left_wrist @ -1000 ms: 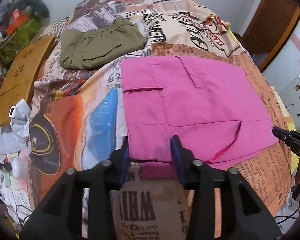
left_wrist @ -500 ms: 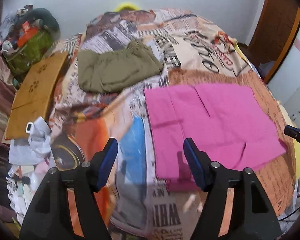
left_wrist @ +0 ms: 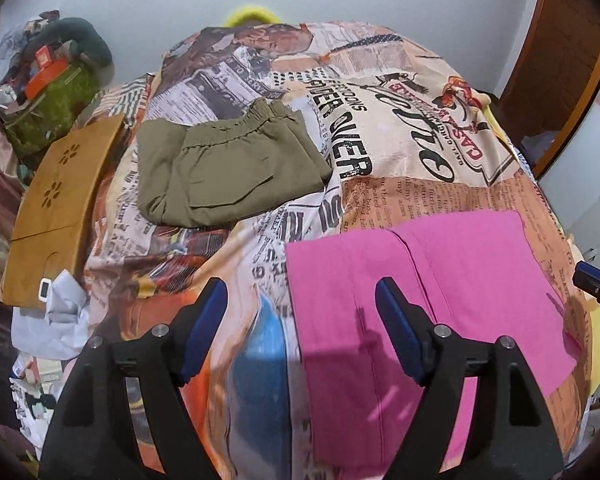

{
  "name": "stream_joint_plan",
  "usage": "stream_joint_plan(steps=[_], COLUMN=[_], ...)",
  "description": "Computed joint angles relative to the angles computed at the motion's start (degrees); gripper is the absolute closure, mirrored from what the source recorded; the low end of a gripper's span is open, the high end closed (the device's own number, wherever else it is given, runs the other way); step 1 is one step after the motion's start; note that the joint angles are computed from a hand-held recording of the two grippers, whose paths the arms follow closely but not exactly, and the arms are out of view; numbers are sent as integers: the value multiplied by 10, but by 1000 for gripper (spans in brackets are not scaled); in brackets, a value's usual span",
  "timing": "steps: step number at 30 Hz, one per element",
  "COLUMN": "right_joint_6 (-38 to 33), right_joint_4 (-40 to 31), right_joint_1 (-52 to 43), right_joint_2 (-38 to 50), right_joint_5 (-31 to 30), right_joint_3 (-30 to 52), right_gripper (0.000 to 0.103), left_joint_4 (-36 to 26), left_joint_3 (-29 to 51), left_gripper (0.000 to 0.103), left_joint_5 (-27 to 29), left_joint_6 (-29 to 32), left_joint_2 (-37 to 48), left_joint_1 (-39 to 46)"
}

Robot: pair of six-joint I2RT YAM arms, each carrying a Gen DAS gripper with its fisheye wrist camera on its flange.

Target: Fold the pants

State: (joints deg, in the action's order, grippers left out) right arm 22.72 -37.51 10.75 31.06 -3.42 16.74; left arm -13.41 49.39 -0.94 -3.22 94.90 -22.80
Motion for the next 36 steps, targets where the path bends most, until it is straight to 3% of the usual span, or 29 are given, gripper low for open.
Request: stream_joint_plan(steps=[13,21,25,26,28,30,36], right_joint_6=[-85,-89,-92,-94,-102,-109,-129], right_joint_4=[256,363,403,410,416,411,420], right_joint_1=[-134,-179,-190,-188,-176,-165,-152], right_joint_2=[326,509,553,556,557,559,560], right_joint_5=[-89,-105,-122,-121,-106,-85,-50], right_joint_3=[17,55,57,55,54,56,49], right_gripper=[60,57,57,58,71,91,98], left_joint_4=[-40,-50,-43,-38,-28,-16,12], left_joint_3=[168,199,195,192,185,177,160], left_gripper=[27,27,27,28,35,39,44], left_joint_5=[31,71,73,72,66,48,8], left_joint_6=[-8,-12,-7,-5,-1,2,7], left_joint_2=[208,257,259,257,253,249,245], left_joint_1=[19,29,29,28,25,19,6])
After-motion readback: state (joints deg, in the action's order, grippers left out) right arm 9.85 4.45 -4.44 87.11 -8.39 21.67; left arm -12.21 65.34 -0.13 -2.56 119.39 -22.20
